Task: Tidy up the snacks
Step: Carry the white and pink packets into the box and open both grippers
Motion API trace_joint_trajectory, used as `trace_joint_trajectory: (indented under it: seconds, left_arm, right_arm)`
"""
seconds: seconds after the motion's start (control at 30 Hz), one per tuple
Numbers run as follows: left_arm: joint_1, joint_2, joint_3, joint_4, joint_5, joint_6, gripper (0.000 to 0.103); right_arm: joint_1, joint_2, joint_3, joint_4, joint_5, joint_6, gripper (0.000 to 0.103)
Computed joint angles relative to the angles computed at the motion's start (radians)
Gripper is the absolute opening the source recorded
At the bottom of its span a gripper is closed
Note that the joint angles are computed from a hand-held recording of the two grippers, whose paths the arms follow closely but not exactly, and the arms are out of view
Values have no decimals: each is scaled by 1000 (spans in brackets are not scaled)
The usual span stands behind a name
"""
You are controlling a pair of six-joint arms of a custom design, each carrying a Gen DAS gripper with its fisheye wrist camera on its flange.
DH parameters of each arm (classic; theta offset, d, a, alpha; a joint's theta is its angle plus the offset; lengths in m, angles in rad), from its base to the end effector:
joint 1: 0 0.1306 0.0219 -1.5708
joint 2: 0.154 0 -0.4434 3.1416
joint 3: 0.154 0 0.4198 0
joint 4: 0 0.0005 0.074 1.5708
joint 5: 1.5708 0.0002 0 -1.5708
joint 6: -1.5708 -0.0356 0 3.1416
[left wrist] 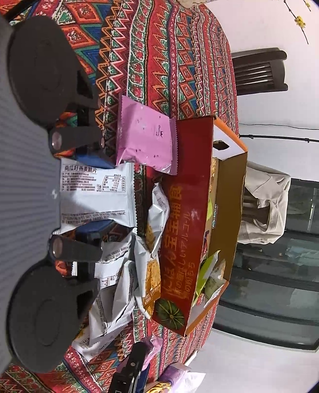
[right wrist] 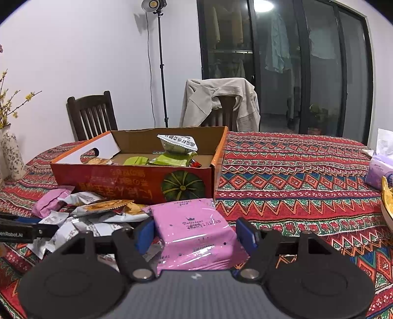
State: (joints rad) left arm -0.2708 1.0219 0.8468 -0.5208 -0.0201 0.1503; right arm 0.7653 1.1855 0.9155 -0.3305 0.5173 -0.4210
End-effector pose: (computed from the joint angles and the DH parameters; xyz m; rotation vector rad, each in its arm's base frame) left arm 0.3360 -0.0931 0.3963 0.1263 2.2709 -0.2000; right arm 0.3092 0.2719 0.3908 -0.0701 2.0867 0.1557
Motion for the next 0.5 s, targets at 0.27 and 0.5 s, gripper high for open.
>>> trace_joint_trajectory:
  seconds: [0.27,0.5]
  left_arm:
    - [-5,-61,-26,54,-33,-3,45]
    - [6,-108,-15,53,-11,-22,45]
  right_arm:
    - [6,-2,-5,3,27,-15,70]
    - [31,-35,-12,-12,66,-40,70]
